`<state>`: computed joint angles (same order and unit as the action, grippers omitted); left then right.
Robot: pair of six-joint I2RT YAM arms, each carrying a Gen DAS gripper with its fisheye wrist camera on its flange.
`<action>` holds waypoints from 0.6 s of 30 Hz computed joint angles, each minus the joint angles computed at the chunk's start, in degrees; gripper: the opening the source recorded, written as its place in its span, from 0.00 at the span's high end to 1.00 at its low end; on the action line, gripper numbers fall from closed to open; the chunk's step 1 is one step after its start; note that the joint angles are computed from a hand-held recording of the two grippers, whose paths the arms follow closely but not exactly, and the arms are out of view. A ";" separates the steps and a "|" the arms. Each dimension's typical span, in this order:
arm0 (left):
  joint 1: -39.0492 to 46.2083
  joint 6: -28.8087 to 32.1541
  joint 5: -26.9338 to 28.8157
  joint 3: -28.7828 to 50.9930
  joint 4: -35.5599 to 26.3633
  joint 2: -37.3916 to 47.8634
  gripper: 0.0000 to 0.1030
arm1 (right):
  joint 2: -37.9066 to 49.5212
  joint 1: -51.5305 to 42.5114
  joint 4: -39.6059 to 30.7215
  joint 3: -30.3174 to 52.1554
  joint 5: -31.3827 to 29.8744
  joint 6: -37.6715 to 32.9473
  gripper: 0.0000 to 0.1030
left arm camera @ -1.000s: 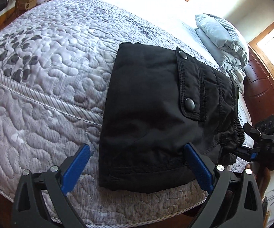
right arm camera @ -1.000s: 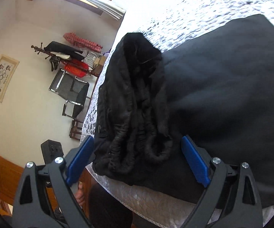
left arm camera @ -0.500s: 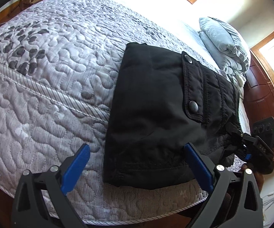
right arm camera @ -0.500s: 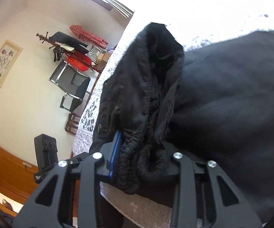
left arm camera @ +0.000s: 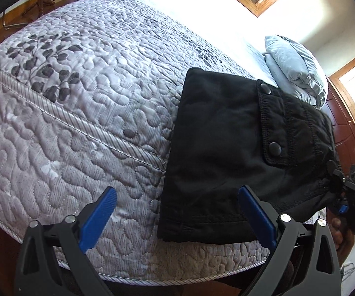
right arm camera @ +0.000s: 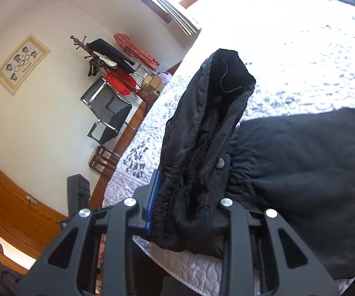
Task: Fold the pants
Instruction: 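Grasp the gathered leg end of the black pants with the right gripper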
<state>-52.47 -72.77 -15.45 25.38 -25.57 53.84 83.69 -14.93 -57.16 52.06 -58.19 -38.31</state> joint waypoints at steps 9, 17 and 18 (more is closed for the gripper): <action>-2.14 1.98 0.36 4.86 3.10 7.25 0.04 | 3.66 -9.61 -15.79 8.94 -0.60 -15.11 0.73; -3.38 3.66 0.77 9.47 4.75 13.46 0.04 | 6.64 -16.16 -21.17 13.95 0.68 -21.22 0.73; -3.62 3.90 0.68 10.23 4.72 14.26 0.04 | 6.43 -16.50 -21.06 14.06 0.73 -21.03 0.73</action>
<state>-56.09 -68.86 -14.77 35.61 -20.85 68.10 90.12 -31.44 -78.22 66.12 -57.45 -59.33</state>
